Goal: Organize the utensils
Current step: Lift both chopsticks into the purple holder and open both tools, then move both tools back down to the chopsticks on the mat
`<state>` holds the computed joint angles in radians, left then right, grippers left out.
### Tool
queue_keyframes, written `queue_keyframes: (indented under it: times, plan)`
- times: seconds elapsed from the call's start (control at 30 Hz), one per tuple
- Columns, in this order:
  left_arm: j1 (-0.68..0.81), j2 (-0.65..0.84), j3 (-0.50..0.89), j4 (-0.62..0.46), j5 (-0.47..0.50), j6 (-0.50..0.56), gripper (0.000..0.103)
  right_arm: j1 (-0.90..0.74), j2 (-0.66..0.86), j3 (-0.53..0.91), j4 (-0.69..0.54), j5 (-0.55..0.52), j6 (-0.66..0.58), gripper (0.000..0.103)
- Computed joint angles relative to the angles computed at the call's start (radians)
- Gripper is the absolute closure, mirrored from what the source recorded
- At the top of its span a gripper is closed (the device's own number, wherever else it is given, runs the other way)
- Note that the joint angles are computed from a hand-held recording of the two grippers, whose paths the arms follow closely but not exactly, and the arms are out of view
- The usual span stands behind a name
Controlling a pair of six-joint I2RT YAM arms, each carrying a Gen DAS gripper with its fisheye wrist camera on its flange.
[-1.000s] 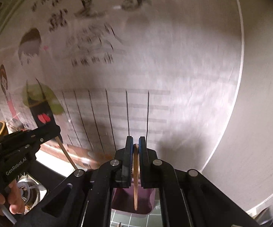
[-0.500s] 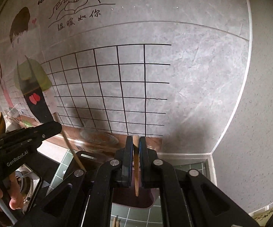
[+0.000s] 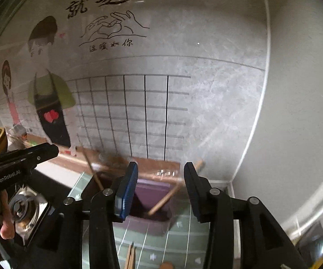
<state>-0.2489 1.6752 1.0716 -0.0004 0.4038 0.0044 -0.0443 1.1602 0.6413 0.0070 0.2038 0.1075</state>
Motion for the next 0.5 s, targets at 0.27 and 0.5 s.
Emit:
queue_keyframes:
  times: [0.27,0.5]
  plan:
    - [0.039,-0.243,-0.392,0.06,-0.01,0.035,0.074,0.11,-0.266,-0.226,-0.122,0.078,0.035,0.061]
    - [-0.008,-0.42,-0.69,0.065,-0.022,0.038,0.074,0.278,-0.551,-0.408,-0.341,0.217,0.146,0.059]
